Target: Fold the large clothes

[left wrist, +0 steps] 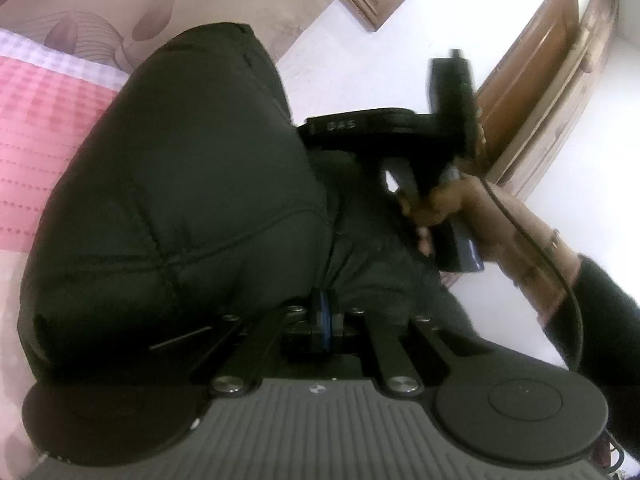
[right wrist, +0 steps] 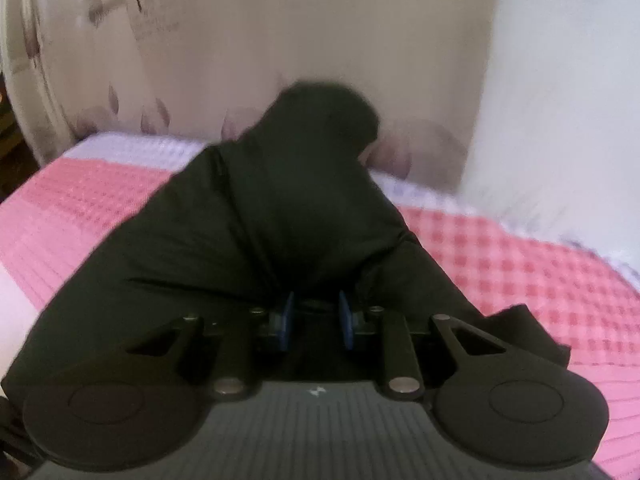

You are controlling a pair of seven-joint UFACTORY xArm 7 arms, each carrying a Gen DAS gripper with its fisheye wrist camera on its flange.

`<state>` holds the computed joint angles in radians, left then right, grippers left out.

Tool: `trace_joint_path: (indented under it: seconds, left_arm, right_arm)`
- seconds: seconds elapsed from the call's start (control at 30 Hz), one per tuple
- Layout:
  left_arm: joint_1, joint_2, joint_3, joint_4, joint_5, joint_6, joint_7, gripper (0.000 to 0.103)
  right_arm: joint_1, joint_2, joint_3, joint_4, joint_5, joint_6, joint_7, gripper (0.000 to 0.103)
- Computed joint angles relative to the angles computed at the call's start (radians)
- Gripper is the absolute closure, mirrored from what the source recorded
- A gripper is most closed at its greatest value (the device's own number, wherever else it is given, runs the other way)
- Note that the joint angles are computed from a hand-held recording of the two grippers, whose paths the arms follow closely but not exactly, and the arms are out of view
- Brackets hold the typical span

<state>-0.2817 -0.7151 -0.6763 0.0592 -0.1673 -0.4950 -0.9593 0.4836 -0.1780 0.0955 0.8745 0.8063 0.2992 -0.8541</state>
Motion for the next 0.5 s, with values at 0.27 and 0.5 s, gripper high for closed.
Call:
trace_joint_path:
  seconds: [0.27, 0.5]
  left_arm:
    - [0.014, -0.042, -0.035, -0.002, -0.006, 0.038, -0.04, 0.092]
    - [0.019, -0.095, -0.036, 0.009, 0.039, 0.13, -0.092, 0.092]
  right_arm:
    - [0.013, 0.076, 0.041, -0.002, 0.113, -0.142, -0.129, 0.081]
    - [0.019, 0.058, 0.022, 0.003, 0.219, -0.122, -0.178, 0.081]
